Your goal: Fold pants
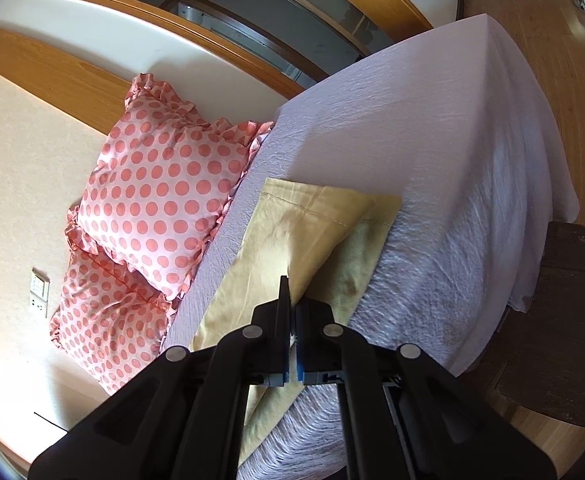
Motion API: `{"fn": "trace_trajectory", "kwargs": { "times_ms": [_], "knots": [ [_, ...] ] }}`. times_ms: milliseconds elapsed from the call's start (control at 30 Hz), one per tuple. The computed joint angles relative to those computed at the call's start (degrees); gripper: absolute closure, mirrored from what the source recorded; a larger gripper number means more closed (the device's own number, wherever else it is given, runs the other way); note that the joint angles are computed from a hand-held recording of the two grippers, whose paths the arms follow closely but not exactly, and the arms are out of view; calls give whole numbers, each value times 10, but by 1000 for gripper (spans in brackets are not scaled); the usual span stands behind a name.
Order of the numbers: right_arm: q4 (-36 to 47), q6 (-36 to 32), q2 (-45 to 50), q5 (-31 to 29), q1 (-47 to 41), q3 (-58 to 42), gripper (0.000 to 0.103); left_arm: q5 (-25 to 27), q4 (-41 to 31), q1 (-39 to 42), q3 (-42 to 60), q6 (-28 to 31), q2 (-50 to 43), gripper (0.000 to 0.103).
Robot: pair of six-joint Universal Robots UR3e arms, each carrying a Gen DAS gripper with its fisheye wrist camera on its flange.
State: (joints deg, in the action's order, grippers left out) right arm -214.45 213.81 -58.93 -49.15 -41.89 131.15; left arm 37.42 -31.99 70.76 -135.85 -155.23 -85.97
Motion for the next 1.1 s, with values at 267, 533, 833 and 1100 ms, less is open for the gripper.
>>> {"fn": "trace_trajectory", "kwargs": {
  "times_ms": [267, 533, 833, 1100],
  "knots": [
    [24, -5, -37, -101, 14, 7, 56, -16, 14, 49, -61, 39, 64, 61],
    [29, -22, 22, -54, 45, -48, 95, -24, 67, 122, -86, -20, 47, 52],
    [49, -85, 8, 1, 244, -251, 97, -52, 44, 137, -95, -4, 37, 49],
    [404, -324, 168, 88, 499, -557, 97, -57, -23, 175, -108, 41, 58, 47]
  ]
}}
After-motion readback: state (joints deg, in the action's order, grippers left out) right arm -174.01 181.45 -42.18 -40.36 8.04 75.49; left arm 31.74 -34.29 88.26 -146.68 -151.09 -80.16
